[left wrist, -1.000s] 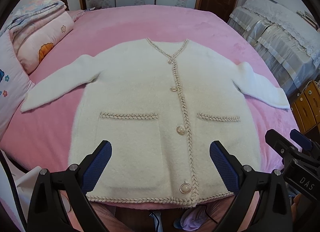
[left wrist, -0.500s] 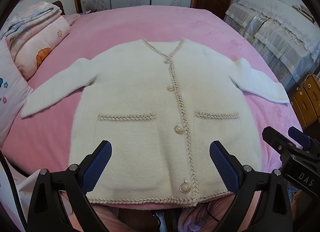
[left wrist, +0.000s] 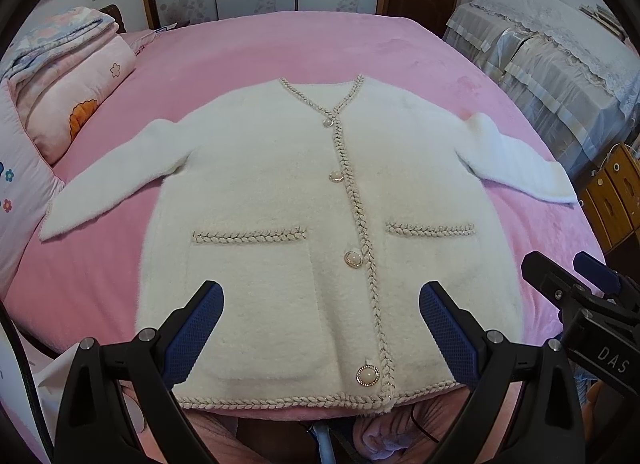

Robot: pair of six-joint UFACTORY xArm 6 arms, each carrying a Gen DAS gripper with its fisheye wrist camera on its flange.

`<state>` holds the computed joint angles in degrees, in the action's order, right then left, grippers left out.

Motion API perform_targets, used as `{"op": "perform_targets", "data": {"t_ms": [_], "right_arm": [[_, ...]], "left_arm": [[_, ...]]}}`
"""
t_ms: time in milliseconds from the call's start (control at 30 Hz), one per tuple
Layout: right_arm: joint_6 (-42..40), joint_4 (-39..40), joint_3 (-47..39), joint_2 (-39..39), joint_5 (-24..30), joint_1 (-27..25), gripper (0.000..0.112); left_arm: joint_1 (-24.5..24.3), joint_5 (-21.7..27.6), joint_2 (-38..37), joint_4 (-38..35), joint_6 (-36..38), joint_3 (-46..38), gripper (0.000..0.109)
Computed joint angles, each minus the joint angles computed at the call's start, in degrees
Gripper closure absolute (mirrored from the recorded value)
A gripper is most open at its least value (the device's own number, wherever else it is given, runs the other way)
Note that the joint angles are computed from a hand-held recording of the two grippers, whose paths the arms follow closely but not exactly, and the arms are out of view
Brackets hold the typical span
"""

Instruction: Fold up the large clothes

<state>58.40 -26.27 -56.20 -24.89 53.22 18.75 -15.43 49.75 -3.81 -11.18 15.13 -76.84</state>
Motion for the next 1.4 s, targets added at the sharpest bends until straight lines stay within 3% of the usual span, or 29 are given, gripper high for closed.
{"op": "perform_targets", "data": {"t_ms": [700,933,1167,1400], "right_arm": [[-2.84,1.68,0.58,-0.27,-2.32,-1.40,0.017],[-3.84,1.89,-0.12,0.02,-2.96,-2.32,0.017],[-6.02,1.28,-1.66,0.32,-4.31,-4.46,0.017],[-9.58,2.20,-2.72,0.84,-7.82,-8.17,0.017]], "left_arm": [[-0.37,-0.84,-0.63,0.50,-0.90,0.86,0.011],[-1.62,-2.66,0.53,3.77,-4.06,-0.19,0.011],[-2.22,-3.37,3.49,3.50,-4.48,-4.22,0.011],[-4.20,0.08,10.02,5.18,-3.91,-14.92,0.011]]}}
